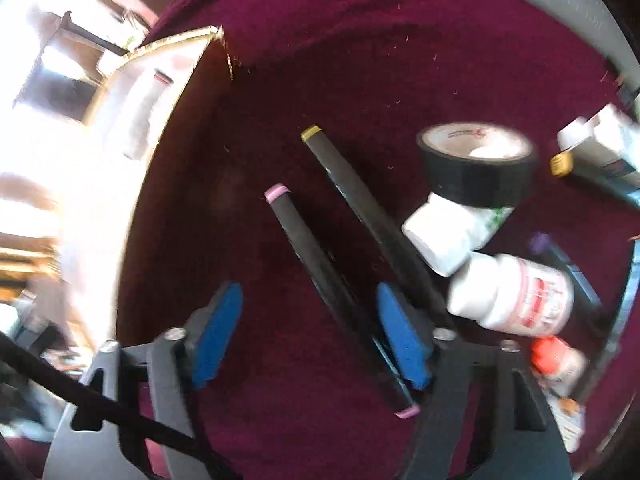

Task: Organize objects
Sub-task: 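Place the label box in the white box while the right gripper places a pink-capped marker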

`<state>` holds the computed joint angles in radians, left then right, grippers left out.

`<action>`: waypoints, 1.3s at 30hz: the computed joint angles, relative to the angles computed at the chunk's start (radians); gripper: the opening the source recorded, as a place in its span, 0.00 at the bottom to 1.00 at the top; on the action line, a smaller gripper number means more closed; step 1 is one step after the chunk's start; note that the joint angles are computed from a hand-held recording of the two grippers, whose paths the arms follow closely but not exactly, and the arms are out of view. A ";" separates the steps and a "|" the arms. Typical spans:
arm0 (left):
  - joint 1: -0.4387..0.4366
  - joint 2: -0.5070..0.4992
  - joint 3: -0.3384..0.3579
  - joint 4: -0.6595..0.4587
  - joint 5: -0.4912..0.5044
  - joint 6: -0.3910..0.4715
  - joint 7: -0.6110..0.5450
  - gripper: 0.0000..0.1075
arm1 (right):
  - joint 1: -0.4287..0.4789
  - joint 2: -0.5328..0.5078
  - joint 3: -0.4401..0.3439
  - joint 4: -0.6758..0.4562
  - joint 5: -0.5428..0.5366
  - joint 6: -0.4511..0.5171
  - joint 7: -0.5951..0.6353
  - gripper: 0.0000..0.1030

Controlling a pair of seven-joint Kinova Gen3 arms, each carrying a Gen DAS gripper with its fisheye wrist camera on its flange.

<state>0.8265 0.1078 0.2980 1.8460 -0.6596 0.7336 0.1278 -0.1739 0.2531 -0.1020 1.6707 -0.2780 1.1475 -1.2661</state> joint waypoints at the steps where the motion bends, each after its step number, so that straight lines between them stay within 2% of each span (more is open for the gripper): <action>1: -0.005 -0.006 -0.002 0.008 0.009 -0.006 -0.004 0.45 | -0.044 -0.024 0.019 0.028 0.041 -0.038 -0.028 0.50; 3: -0.012 -0.012 -0.002 0.017 0.015 -0.008 -0.003 0.45 | -0.137 -0.067 0.065 0.088 0.122 -0.120 -0.090 0.34; 5: -0.025 -0.023 -0.003 0.031 0.032 -0.016 -0.012 0.45 | -0.208 -0.090 0.094 0.129 0.193 -0.182 -0.171 0.25; 6: -0.031 -0.027 -0.001 0.035 0.036 -0.020 -0.015 0.45 | -0.215 -0.095 0.094 0.136 0.207 -0.192 -0.201 0.16; 8: -0.041 -0.036 0.003 0.041 0.039 -0.018 -0.021 0.45 | -0.175 -0.096 0.067 0.138 0.187 -0.190 -0.225 0.12; 10: -0.049 -0.039 0.008 0.038 0.036 -0.008 -0.026 0.45 | -0.107 -0.100 0.030 0.145 0.142 -0.189 -0.208 0.12; 11: -0.054 -0.043 0.009 0.038 0.039 -0.004 -0.032 0.45 | -0.098 -0.106 0.035 0.152 0.122 -0.193 -0.200 0.12; 14: -0.068 -0.052 0.015 0.035 0.042 0.003 -0.053 0.45 | 0.008 -0.123 0.000 0.159 0.007 -0.161 -0.137 0.12; 20: -0.107 -0.089 0.026 0.039 0.072 0.007 -0.116 0.45 | 0.077 -0.169 0.038 0.171 -0.212 -0.087 0.004 0.12; 25: -0.165 -0.131 0.026 0.047 0.101 0.020 -0.181 0.45 | 0.061 -0.180 0.030 0.094 -0.300 -0.037 0.018 0.12; 29: -0.240 -0.148 0.015 0.058 0.129 0.009 -0.274 0.45 | 0.005 -0.143 -0.005 0.035 -0.348 -0.059 -0.029 0.12; 34: -0.326 -0.108 -0.024 0.048 0.153 -0.024 -0.456 0.45 | -0.068 -0.089 -0.048 -0.025 -0.336 -0.099 -0.138 0.13; 39: -0.366 -0.021 -0.078 0.027 0.184 -0.067 -0.622 0.45 | -0.148 0.043 -0.070 -0.117 -0.282 -0.155 -0.301 0.13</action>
<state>0.4607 0.0867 0.2197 1.8731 -0.4757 0.6661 -0.4940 -0.3220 0.2956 -0.1715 1.5532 -0.5596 0.9925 -1.5670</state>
